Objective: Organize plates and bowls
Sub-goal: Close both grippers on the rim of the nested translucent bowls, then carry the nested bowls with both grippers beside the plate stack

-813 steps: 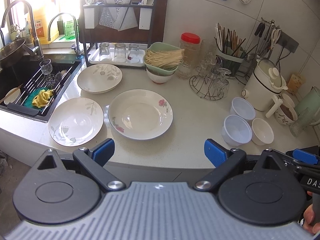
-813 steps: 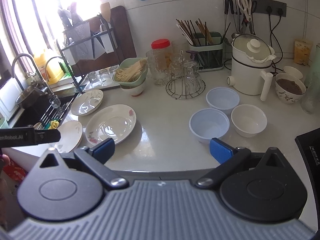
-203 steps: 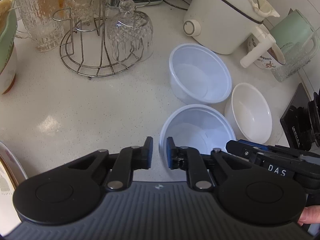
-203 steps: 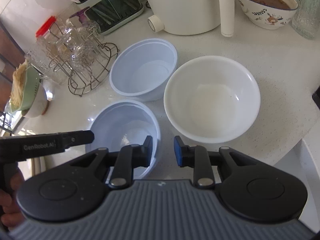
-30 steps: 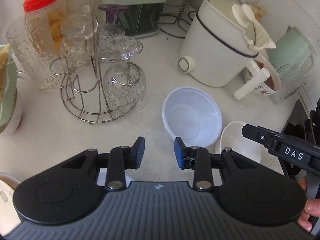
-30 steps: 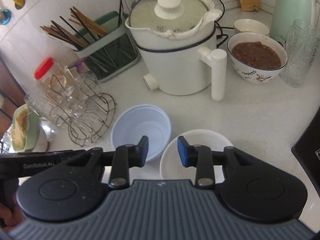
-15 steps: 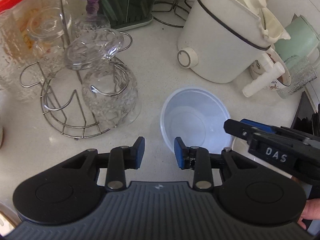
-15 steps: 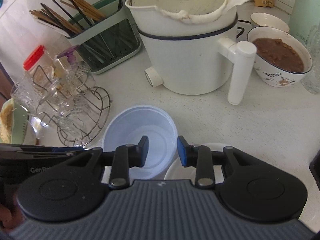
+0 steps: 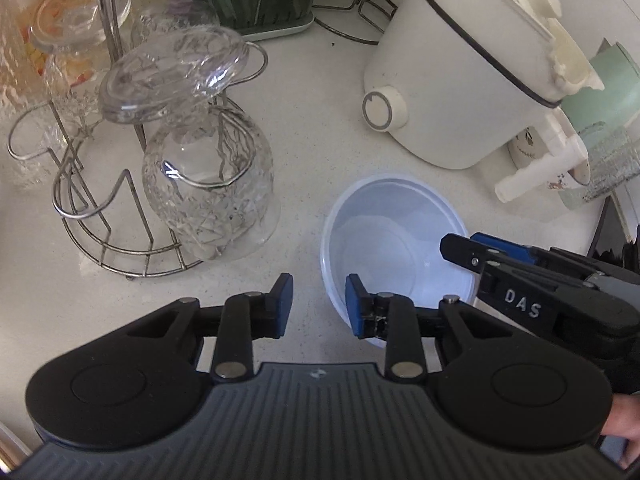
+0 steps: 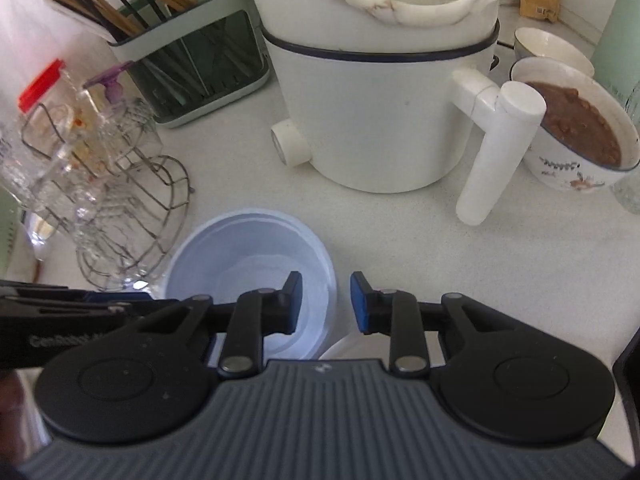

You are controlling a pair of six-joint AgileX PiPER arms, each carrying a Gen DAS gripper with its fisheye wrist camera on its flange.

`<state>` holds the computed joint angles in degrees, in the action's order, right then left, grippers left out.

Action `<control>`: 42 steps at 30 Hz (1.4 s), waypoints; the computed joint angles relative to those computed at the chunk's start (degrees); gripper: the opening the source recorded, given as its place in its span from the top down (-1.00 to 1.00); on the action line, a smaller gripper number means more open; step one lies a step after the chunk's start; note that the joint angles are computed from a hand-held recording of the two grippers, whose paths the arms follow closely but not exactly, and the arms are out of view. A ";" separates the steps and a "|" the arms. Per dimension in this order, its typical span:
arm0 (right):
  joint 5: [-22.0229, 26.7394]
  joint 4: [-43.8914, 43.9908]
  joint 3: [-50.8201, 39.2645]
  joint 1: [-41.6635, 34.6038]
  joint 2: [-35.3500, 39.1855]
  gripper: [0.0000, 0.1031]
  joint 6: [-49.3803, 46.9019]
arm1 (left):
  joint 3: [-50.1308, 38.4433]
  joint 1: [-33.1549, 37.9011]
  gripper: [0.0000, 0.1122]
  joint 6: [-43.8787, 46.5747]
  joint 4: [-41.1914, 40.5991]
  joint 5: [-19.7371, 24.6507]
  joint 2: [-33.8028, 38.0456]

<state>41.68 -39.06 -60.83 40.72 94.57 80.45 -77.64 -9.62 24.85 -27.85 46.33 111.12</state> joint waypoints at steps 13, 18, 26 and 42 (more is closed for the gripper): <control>-2.84 3.04 0.43 -0.96 0.51 0.82 -1.96 | 2.82 0.18 0.81 0.91 -2.23 -2.07 -1.84; -0.33 2.59 -0.48 0.45 -0.45 0.82 -3.10 | 2.31 2.81 0.81 1.05 -5.75 1.59 -2.96; 0.37 3.68 -0.37 2.57 -4.39 0.81 -4.45 | 4.71 4.78 0.81 0.75 -3.84 3.60 -9.22; 7.93 0.10 -4.73 12.00 -9.17 0.79 -0.88 | 10.36 13.46 0.81 6.61 -9.40 7.89 -21.89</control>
<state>49.61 -38.96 -65.56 52.73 85.40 79.58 -67.28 3.85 31.47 -37.25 54.22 89.23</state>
